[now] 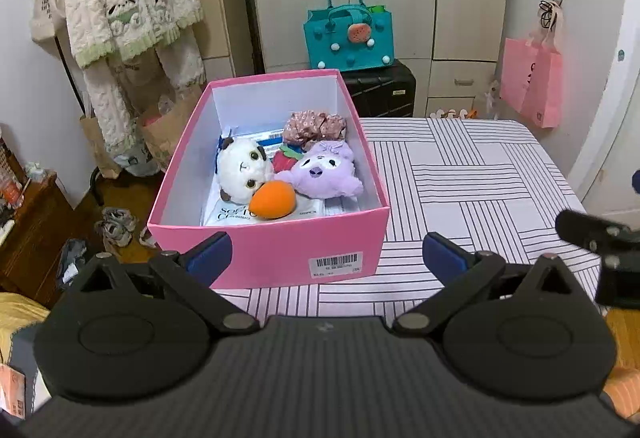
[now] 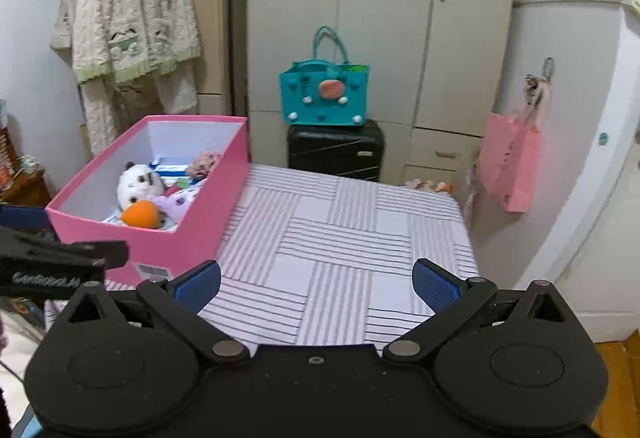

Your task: Organize soft objects

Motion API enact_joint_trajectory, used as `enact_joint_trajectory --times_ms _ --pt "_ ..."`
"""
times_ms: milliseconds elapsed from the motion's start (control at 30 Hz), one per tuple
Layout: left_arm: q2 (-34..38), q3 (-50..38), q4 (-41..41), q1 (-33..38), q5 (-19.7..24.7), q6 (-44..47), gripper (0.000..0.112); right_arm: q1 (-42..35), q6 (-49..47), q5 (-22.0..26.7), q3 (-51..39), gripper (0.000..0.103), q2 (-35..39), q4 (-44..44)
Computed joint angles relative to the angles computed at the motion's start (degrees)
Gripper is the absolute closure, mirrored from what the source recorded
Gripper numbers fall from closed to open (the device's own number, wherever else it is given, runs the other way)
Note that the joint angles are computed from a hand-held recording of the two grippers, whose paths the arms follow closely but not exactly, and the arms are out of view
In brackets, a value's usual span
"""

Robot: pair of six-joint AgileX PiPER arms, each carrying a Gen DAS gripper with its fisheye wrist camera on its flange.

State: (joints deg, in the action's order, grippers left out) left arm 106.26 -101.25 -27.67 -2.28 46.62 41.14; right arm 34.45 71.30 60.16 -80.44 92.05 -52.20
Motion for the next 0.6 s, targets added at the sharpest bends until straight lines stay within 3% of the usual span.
enact_joint_trajectory --times_ms 133,300,600 --pt "-2.40 3.55 -0.62 -0.39 -3.28 1.63 0.009 -0.42 1.68 -0.46 1.18 0.000 -1.04 0.18" --pt "-1.72 2.18 -1.86 0.22 -0.25 2.18 0.009 -1.26 4.25 -2.65 3.61 0.000 -2.37 0.24" --pt "0.13 0.90 0.98 -0.62 -0.50 -1.65 0.009 -1.57 6.53 -4.11 5.41 0.000 -2.28 -0.75"
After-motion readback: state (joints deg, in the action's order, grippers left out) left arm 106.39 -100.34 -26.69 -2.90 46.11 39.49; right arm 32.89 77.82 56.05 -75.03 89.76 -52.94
